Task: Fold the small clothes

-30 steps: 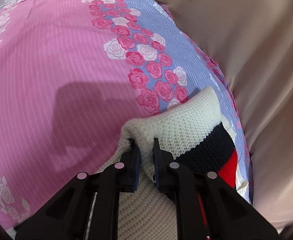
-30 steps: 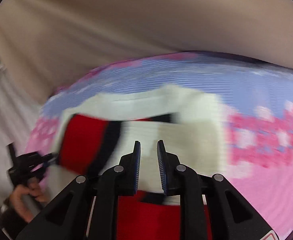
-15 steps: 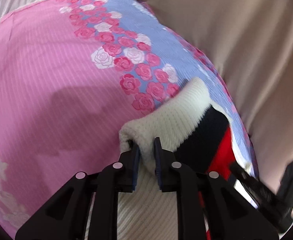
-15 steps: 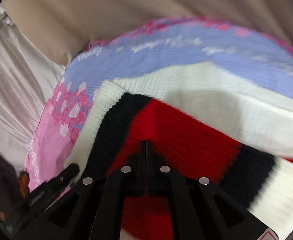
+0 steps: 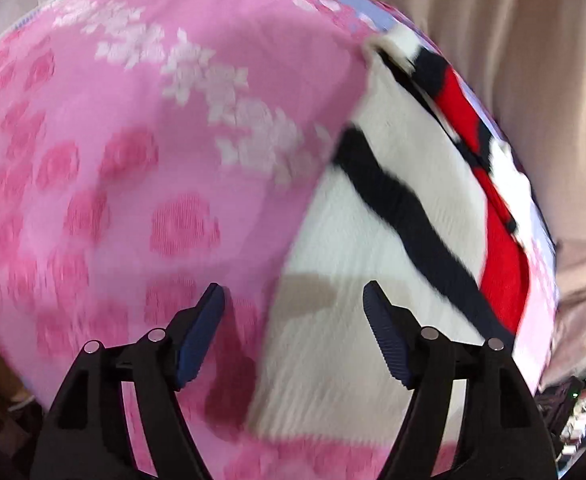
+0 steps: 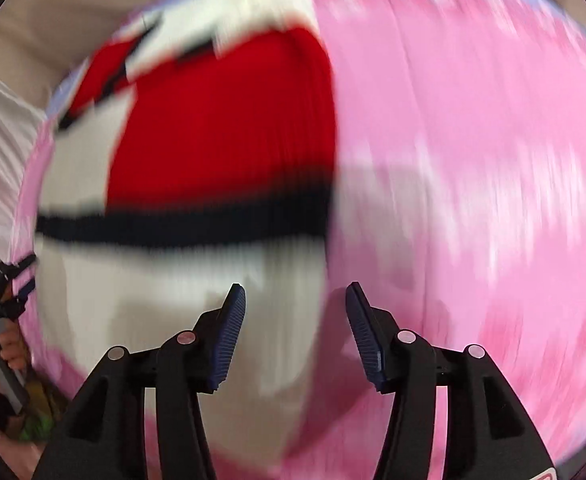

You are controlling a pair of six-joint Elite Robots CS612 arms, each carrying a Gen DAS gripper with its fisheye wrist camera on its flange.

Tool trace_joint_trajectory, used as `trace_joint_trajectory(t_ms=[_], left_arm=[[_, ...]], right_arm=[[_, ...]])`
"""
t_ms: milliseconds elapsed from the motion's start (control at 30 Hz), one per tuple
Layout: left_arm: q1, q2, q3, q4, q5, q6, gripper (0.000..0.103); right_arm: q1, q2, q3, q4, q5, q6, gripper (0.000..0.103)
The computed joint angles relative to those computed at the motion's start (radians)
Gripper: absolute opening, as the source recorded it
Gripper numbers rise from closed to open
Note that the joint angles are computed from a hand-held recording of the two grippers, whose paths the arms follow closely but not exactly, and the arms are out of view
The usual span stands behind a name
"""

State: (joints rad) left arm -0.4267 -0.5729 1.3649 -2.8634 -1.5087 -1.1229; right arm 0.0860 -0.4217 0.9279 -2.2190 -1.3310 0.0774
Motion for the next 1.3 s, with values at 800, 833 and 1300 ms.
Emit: trace_joint_trajectory(t_ms=[800, 833, 1300], left_arm=[[-0.059, -0.084, 0.088, -0.06, 0.02, 0.013, 0.011], [-0.068, -0.101, 0.105, -0.049, 0.004, 0.039, 0.011], [-0.125, -0.256, 0.254, 0.035, -0.132, 0.125, 0.011]], right_arm=[[-0.026, -0.118, 0.291, -0.452, 0.22, 0.123, 0.01], [-0.032, -0.14, 0.317, -0.456, 0.212, 0.119, 0.01], [-0.094, -0.387, 0.596, 0.124, 0.183, -0.253, 0.004]])
